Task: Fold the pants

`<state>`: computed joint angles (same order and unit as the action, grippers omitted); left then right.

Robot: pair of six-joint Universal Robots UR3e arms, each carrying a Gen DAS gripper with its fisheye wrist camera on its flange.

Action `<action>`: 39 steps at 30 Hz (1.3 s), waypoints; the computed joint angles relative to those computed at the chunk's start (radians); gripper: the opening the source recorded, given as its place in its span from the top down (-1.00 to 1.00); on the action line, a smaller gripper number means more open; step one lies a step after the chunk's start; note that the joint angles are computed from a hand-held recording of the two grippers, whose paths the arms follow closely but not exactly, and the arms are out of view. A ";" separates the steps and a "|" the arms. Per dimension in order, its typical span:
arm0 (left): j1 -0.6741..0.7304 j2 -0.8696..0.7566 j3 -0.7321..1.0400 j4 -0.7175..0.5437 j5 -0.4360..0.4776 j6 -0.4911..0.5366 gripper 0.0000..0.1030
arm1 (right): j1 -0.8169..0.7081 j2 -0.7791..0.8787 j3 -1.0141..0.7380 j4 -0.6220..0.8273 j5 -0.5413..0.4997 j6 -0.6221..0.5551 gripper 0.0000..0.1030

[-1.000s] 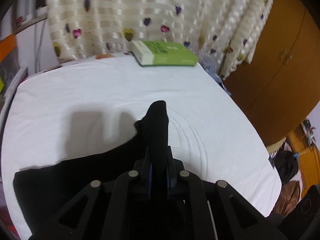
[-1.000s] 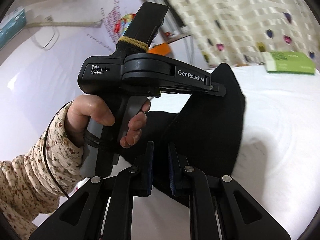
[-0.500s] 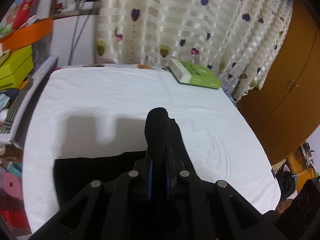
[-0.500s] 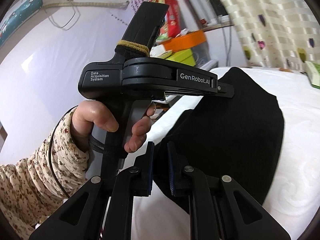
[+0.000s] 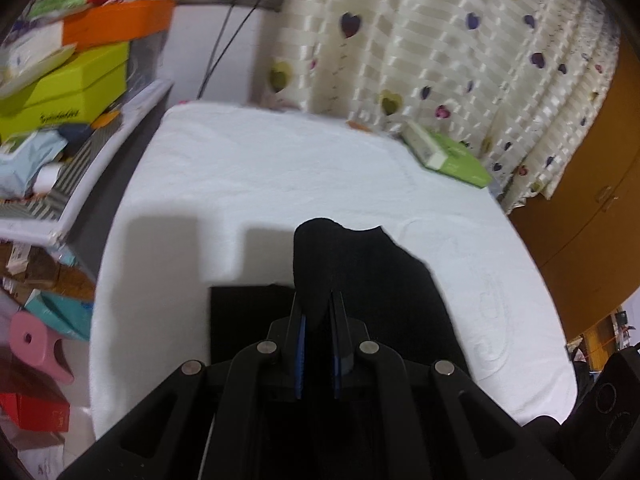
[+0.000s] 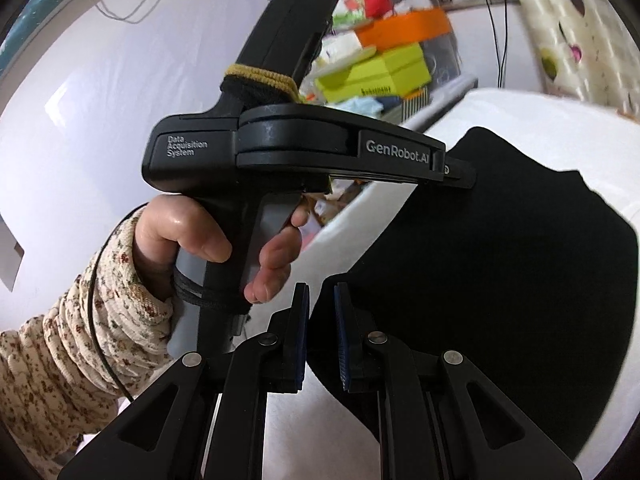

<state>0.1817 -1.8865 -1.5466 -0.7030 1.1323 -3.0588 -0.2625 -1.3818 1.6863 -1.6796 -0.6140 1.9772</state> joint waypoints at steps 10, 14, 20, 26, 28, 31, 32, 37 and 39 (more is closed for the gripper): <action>0.064 -0.004 -0.129 0.094 -0.036 -0.011 0.64 | 0.074 0.108 -0.054 -0.108 -0.032 0.125 0.70; 0.048 0.021 -0.162 0.137 0.031 -0.021 0.49 | 0.068 0.103 -0.081 -0.075 -0.023 0.115 0.54; 0.092 0.118 -0.269 0.182 0.039 -0.049 0.36 | 0.034 0.014 0.014 -0.252 -0.080 0.130 0.12; 0.144 0.287 -0.454 0.235 0.022 -0.052 0.18 | 0.017 -0.048 0.099 -0.378 -0.139 0.048 0.12; 0.160 0.346 -0.520 0.248 0.023 -0.059 0.15 | 0.030 -0.055 0.112 -0.383 -0.153 0.002 0.12; 0.174 0.430 -0.609 0.249 0.041 -0.061 0.10 | 0.050 -0.087 0.169 -0.411 -0.173 -0.064 0.11; 0.187 0.458 -0.639 0.247 0.033 -0.058 0.09 | 0.058 -0.089 0.178 -0.414 -0.176 -0.073 0.11; 0.242 0.566 -0.750 0.247 0.002 -0.070 0.08 | 0.136 -0.066 0.274 -0.697 -0.229 0.041 0.10; 0.245 0.584 -0.776 0.263 0.015 -0.079 0.07 | 0.173 -0.034 0.323 -0.892 -0.266 0.108 0.10</action>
<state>0.4266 -1.3025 -2.3222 -0.4401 1.1473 -3.1379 -0.0895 -1.4155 2.0090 -2.5719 -0.8797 2.0856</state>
